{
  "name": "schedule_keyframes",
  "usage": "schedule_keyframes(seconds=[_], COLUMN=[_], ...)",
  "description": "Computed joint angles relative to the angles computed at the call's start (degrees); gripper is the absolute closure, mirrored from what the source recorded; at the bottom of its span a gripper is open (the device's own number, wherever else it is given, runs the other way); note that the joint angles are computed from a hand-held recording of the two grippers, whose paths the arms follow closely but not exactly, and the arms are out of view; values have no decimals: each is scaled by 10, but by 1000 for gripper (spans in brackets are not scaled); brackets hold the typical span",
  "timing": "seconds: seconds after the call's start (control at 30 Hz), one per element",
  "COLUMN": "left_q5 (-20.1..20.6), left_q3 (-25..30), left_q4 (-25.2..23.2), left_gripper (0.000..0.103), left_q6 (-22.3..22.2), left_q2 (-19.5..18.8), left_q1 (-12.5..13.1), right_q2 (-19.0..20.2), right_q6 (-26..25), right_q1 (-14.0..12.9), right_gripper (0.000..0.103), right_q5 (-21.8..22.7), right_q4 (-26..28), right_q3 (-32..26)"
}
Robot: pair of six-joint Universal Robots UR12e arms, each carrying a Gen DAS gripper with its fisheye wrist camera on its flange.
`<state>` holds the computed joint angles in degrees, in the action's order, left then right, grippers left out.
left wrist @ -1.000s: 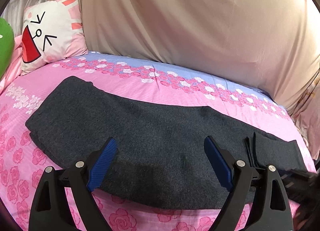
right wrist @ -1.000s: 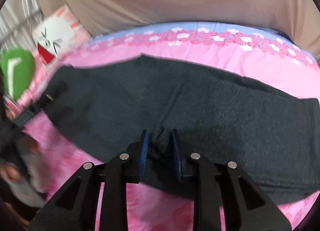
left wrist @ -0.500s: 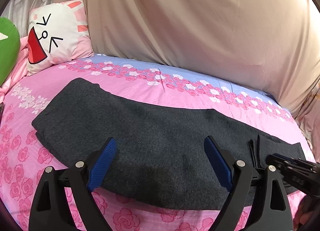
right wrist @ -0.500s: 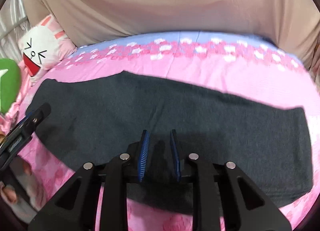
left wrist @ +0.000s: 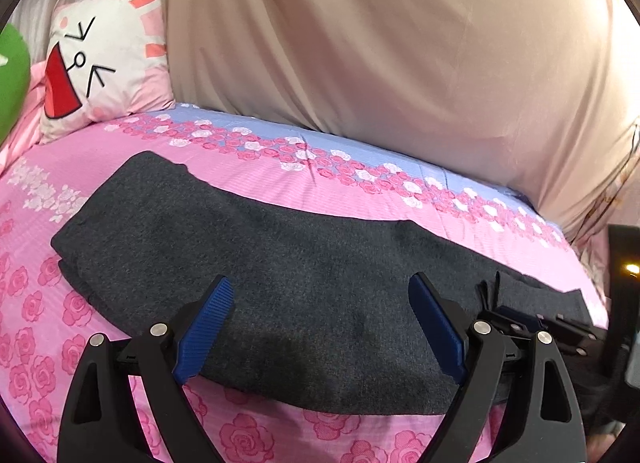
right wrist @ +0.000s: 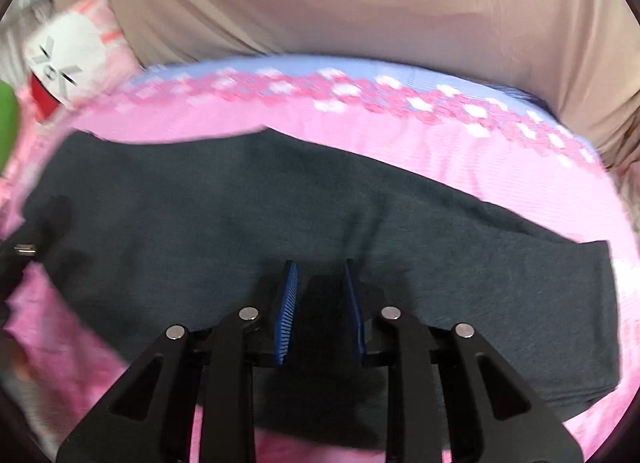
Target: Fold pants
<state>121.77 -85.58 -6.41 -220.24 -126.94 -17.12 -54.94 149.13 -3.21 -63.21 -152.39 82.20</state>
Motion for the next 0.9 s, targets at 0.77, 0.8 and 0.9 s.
schedule_keyframes(seconds=[0.77, 0.8, 0.9], left_q5=[-22, -27, -33], left_q3=[-62, -65, -72], left_q4=[36, 41, 58], left_gripper=[16, 16, 16], left_q6=[-105, -110, -122], left_q2=[33, 34, 36], left_q1=[23, 24, 27], right_q2=[1, -4, -1], right_q6=[-14, -7, -19], right_q1=[-25, -26, -21], right_gripper=[92, 92, 89], right_q5=[46, 71, 111], right_q4=[12, 3, 54], right_q3=[-16, -13, -25])
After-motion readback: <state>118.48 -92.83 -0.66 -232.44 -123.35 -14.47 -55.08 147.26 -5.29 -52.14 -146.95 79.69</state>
